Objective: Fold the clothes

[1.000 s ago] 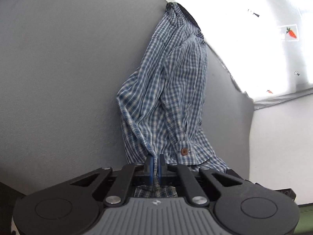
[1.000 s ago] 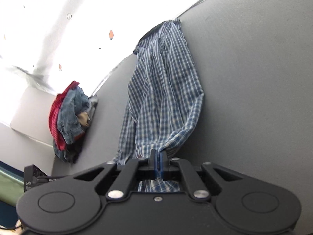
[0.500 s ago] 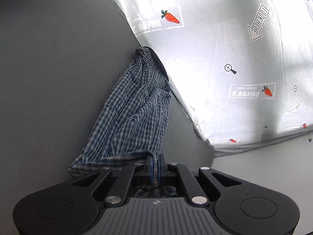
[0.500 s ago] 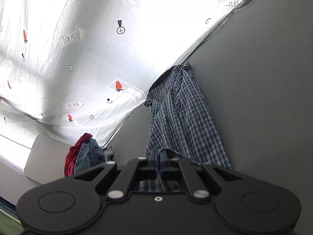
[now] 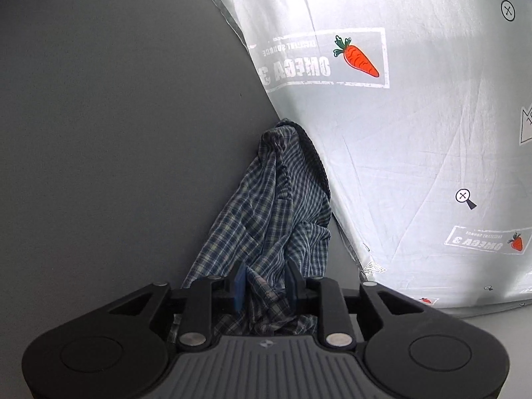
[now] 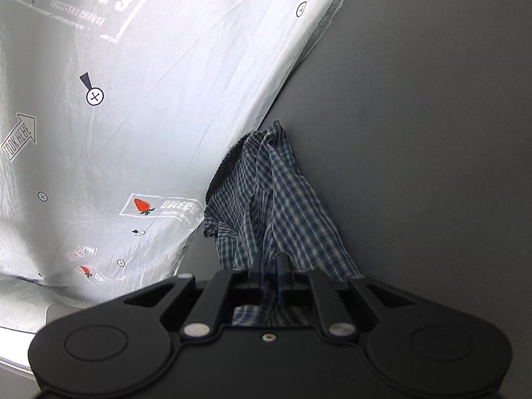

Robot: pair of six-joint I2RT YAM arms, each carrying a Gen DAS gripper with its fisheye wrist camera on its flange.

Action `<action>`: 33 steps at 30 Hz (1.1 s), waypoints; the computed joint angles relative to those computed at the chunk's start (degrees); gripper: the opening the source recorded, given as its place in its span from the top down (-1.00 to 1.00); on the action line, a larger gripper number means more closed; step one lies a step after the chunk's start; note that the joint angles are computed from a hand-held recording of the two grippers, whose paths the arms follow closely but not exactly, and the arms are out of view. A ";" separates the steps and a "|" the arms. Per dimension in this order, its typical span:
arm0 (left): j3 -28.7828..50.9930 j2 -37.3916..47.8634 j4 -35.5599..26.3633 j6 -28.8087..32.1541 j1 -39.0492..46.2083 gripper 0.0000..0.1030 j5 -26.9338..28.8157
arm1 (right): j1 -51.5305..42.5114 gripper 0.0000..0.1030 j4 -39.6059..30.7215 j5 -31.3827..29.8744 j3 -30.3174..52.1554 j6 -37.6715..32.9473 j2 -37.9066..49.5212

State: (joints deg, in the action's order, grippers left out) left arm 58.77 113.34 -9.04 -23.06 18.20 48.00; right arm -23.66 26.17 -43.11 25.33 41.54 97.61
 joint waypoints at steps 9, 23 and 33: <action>-4.74 -6.41 -0.84 15.19 -1.29 -0.04 -7.42 | 9.22 0.49 -12.03 18.84 0.41 -19.53 -12.39; -17.66 -16.07 -2.20 24.30 -5.76 -0.15 -17.50 | 24.76 0.61 -7.60 11.86 1.10 -16.28 -2.60; -21.67 -26.29 -2.59 30.20 -4.80 -0.22 -16.19 | 19.31 0.59 2.66 15.61 -0.58 -7.41 -6.88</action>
